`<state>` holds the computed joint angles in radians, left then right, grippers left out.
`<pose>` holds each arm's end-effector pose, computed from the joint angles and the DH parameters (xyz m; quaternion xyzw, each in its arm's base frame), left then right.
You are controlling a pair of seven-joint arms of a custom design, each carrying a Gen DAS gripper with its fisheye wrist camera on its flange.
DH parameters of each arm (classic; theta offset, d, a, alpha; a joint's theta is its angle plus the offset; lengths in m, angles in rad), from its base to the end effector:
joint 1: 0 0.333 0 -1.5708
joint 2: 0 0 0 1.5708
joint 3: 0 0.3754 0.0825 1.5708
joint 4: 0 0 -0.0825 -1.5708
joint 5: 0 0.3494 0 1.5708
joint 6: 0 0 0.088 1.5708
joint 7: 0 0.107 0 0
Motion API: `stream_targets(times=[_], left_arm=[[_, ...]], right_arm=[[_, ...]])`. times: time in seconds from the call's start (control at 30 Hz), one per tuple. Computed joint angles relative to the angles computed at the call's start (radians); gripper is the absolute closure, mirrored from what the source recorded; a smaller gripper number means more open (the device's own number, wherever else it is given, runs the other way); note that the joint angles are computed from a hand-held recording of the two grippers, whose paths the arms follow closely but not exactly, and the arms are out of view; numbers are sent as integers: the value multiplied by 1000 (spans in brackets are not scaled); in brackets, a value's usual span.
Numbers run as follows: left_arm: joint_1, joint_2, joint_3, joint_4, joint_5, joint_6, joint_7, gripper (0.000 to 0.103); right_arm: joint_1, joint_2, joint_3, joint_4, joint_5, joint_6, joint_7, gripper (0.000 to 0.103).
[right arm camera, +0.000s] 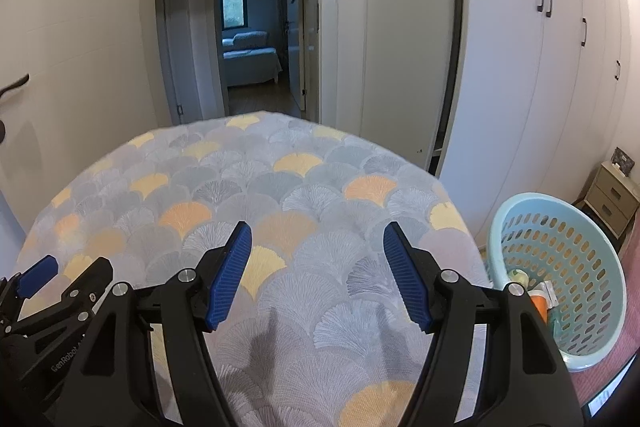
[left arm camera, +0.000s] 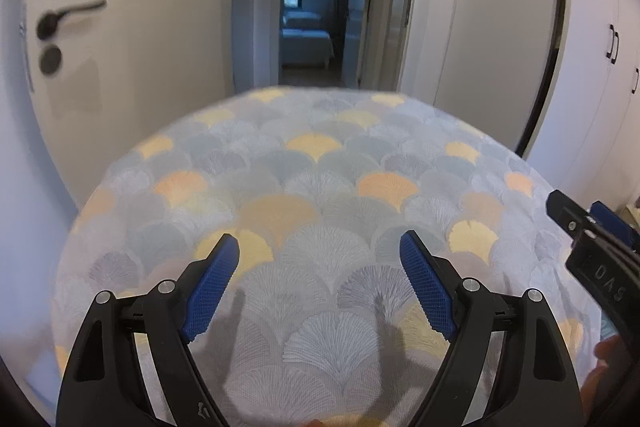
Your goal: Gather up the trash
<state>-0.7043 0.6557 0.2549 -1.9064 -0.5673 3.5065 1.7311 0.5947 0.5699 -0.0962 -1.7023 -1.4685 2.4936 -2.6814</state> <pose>0.6240 -0.2701 0.3518 -0.5924 0.6581 -0.3592 0.2949 0.6049 0.3489 0.3544 -0.5070 0.7122 -0.3918 0.2868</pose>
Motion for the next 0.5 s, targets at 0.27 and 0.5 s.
stream_targets(times=[0.27,0.5], left_arm=[[38,-100,-102,-79,20,87,81,23],[132,-149,-232,-112,71,83,64,12]], right_arm=[[16,-113,28,-117,-75,-99,99,38],[-12,-190,87,-208,-87,-175,137,38]])
